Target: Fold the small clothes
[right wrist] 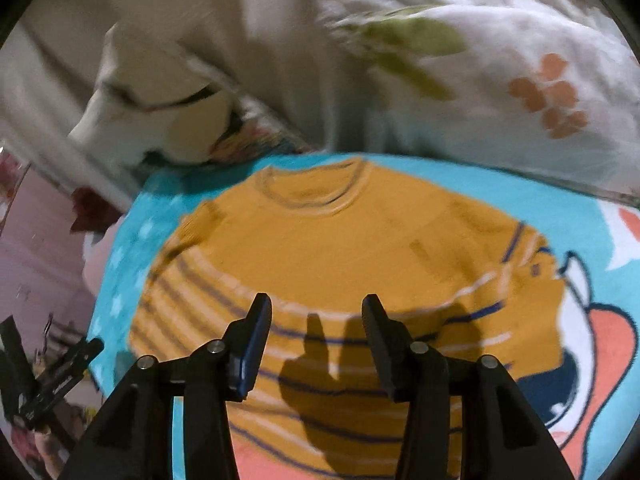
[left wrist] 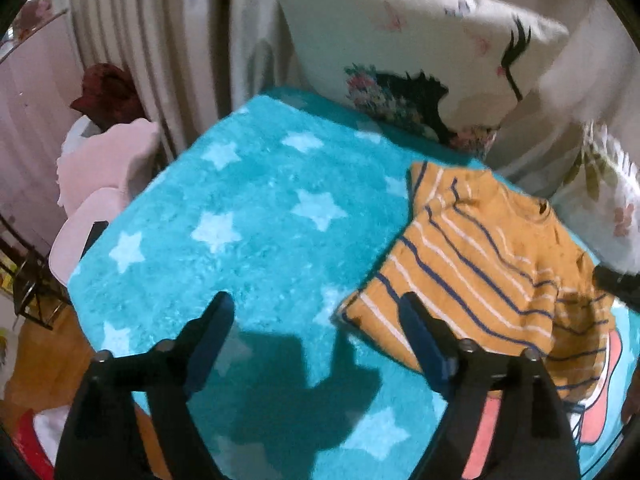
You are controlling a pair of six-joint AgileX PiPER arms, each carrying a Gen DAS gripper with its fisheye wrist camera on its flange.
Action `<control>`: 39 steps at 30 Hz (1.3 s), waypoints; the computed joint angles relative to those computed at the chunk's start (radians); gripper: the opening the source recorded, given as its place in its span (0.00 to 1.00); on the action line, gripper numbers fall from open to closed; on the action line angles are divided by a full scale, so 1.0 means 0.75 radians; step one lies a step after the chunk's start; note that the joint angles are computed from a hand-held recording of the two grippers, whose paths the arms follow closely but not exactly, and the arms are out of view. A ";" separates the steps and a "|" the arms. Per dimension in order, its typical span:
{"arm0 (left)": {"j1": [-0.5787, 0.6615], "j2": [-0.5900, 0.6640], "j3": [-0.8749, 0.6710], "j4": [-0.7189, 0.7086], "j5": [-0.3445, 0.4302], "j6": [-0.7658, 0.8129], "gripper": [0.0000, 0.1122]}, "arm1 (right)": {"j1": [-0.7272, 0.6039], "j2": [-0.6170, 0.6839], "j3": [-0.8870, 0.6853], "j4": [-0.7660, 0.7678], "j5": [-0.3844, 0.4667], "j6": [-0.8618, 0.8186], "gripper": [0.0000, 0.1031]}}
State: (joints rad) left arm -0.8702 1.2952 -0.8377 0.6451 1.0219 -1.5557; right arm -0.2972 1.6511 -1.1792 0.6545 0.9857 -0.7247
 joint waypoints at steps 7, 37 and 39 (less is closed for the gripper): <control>0.224 -0.033 0.086 -0.168 -0.224 0.259 0.76 | 0.289 -0.045 0.054 -0.068 -0.049 0.162 0.54; 1.233 0.017 0.257 -1.072 -0.543 1.744 0.76 | 1.436 0.763 -0.761 -1.603 0.149 1.891 0.26; 1.205 0.011 0.261 -1.043 -0.546 1.700 0.76 | 1.402 0.721 -0.717 -1.558 0.112 1.869 0.22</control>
